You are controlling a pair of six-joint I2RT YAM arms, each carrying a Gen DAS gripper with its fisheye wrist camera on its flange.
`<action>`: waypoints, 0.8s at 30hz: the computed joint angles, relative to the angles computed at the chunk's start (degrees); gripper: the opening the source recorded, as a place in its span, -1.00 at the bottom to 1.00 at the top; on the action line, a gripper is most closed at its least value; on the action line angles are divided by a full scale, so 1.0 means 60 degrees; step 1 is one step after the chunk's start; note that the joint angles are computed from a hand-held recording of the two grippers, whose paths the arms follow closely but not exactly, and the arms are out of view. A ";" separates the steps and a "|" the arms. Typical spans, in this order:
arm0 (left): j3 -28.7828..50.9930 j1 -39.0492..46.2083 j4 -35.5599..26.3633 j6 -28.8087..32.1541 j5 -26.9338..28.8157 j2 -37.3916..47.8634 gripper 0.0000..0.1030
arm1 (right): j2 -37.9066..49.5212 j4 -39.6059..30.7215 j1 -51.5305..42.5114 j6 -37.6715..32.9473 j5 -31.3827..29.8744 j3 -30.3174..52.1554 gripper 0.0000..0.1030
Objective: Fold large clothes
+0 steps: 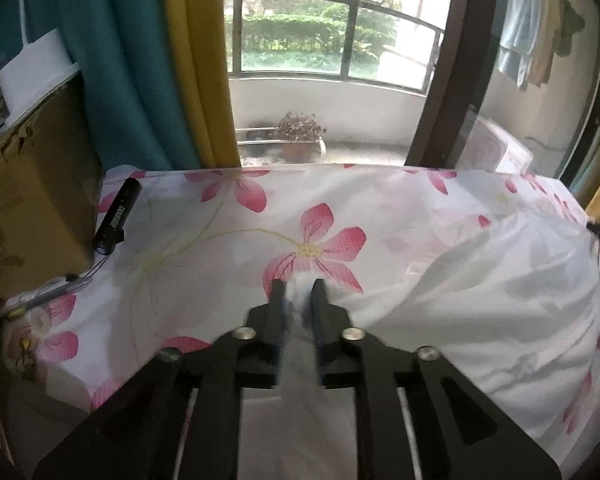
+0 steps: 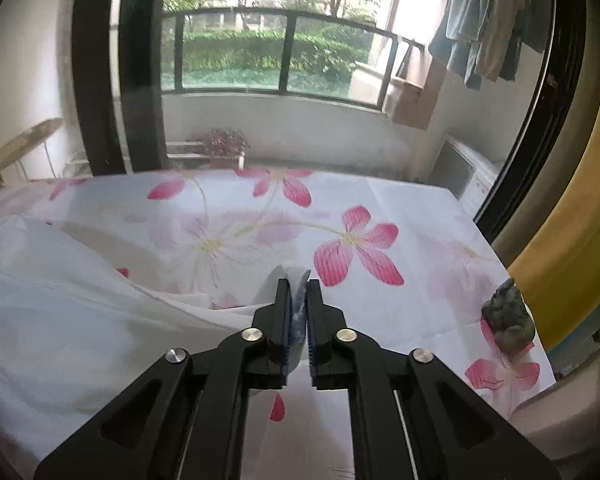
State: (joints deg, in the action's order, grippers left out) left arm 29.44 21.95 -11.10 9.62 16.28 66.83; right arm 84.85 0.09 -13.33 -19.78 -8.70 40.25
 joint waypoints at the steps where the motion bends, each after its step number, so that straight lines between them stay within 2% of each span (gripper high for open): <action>1: -0.0007 0.0139 -0.0062 -0.0088 0.0208 -0.0141 -0.27 | -0.0029 -0.0013 0.0059 -0.0104 0.0305 -0.0013 -0.59; 2: -0.0096 0.0408 -0.0157 -0.0074 0.0629 -0.0457 0.06 | -0.0103 0.0068 0.0117 -0.0170 0.0585 -0.0060 -0.36; 3: -0.0224 0.0598 -0.0220 -0.0003 0.0933 -0.0781 0.21 | -0.0400 0.0215 0.0122 -0.0224 0.0957 -0.0228 -0.13; 5: -0.0475 0.0673 -0.0443 0.0124 0.0889 -0.1556 0.21 | -0.0959 0.0155 -0.0053 -0.0192 0.1004 -0.0395 0.03; 7: -0.0699 0.0468 -0.0921 0.0257 0.0563 -0.2550 0.22 | -0.1651 -0.0248 -0.0199 -0.0216 0.0810 -0.0537 0.03; 10: -0.0904 0.0024 -0.1941 0.0625 0.1064 -0.3924 0.21 | -0.2979 -0.1064 -0.0029 -0.0562 0.0203 -0.0980 0.03; 12: -0.1049 -0.0975 -0.2450 0.0613 0.0916 -0.4666 0.21 | -0.3962 -0.1642 0.0483 -0.0772 -0.0092 -0.1404 0.03; 13: -0.1175 -0.1831 -0.2549 0.0453 0.0442 -0.4981 0.21 | -0.4328 -0.1884 0.0804 -0.0801 -0.0100 -0.1573 0.03; 16: -0.1498 -0.3997 -0.2328 -0.0275 -0.0966 -0.5097 0.21 | -0.5074 -0.2773 0.2053 -0.0856 -0.0232 -0.1941 0.03; 19: -0.1916 -0.5670 -0.1893 -0.1208 -0.1751 -0.4982 0.21 | -0.5489 -0.3481 0.2948 -0.0831 -0.0619 -0.2121 0.03; 21: -0.2036 -0.6392 -0.1759 -0.1403 -0.1982 -0.4869 0.21 | -0.5761 -0.3745 0.3604 -0.0758 -0.0458 -0.2300 0.03; 24: -0.2144 -0.7724 -0.1347 -0.1537 -0.3119 -0.4246 0.21 | -0.6155 -0.4030 0.4789 -0.0620 0.0115 -0.2578 0.03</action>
State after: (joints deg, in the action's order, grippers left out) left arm 16.57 -24.39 -19.18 0.40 -2.44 41.35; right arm 47.92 -24.09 15.40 -23.50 -8.01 24.78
